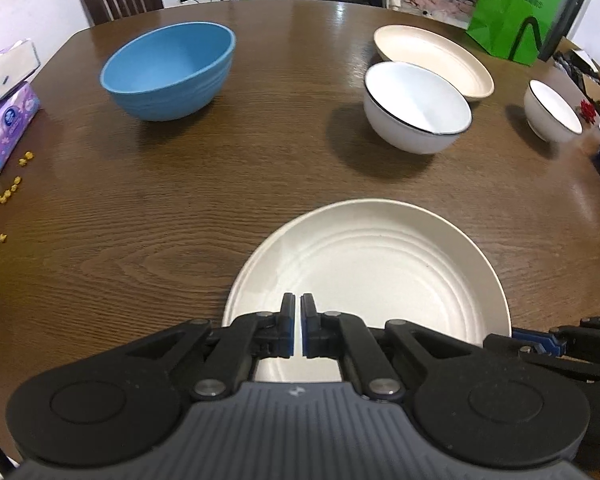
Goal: Organize plates and bowls
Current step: 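Lower the second plate onto the first cream plate and open both grippers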
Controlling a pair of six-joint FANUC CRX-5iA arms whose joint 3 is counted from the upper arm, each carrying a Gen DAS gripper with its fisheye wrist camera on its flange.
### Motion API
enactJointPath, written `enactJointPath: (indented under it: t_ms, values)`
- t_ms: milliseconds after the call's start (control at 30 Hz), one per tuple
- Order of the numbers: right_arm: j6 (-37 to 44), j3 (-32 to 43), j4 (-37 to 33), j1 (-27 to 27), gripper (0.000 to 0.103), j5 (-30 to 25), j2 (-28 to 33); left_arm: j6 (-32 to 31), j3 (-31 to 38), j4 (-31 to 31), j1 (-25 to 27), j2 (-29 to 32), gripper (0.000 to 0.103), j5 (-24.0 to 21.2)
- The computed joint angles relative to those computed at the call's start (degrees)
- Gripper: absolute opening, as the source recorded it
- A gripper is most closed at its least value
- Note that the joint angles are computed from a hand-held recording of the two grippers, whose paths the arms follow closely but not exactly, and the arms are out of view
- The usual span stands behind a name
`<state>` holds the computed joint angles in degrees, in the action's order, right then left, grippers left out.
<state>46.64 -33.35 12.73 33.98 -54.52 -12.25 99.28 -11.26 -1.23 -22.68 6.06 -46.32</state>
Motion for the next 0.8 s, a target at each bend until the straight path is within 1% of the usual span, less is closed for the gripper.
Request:
enactJointPath:
  t_ms: [133, 233, 300, 333, 367, 433, 500, 533, 567, 600, 733, 800]
  values:
    - [0.3, 0.2, 0.3, 0.0, 0.01, -0.3, 0.4, 0.4, -0.2, -0.1, 1.4, -1.1, 0.006, -0.3]
    - [0.2, 0.2, 0.3, 0.0, 0.013, -0.4, 0.4, 0.7, -0.4, -0.1, 2.8, -1.4, 0.007, -0.6]
    - [0.2, 0.1, 0.1, -0.2, 0.013, 0.1, 0.0, 0.8, -0.5, 0.0, 3.6, -1.3, 0.009, -1.2]
    - [0.2, 0.1, -0.2, -0.5, 0.013, 0.3, -0.3, 0.6, -0.7, 0.3, 3.9, -1.2, 0.014, -1.4]
    - [0.1, 0.0, -0.2, -0.6, 0.015, 0.5, -0.3, 0.4, -1.0, 0.4, 4.2, -1.2, 0.023, -1.4]
    - [-0.4, -0.2, 0.0, -0.8, 0.016, 1.0, -0.8, -0.3, -1.7, 1.1, 4.5, -1.1, 0.031, -1.1]
    - [-0.6, -0.3, 0.0, -0.9, 0.016, 1.2, -0.8, -1.3, -2.4, 2.3, 4.9, -1.1, 0.031, -0.8]
    - [-0.3, -0.1, -0.5, -1.1, 0.013, 1.3, -0.7, -1.9, -2.5, 2.9, 5.0, -0.7, 0.031, -0.8]
    - [-1.0, -0.4, 0.1, -0.6, 0.009, 1.2, -0.6, -2.5, -2.7, 3.4, 4.9, -0.5, 0.029, -0.7]
    - [-1.5, -0.5, 0.7, -0.4, 0.007, 1.1, -0.4, -3.0, -2.9, 4.0, 4.9, -0.5, 0.026, -0.6]
    - [-1.7, -0.5, 0.2, -0.9, 0.006, 1.8, -0.2, -2.1, -2.4, 2.6, 4.3, -0.2, 0.022, -0.7]
    - [-1.8, -0.5, 0.7, -0.5, 0.006, 1.6, 0.1, -2.1, -2.2, 2.6, 4.3, 0.0, 0.022, -0.9]
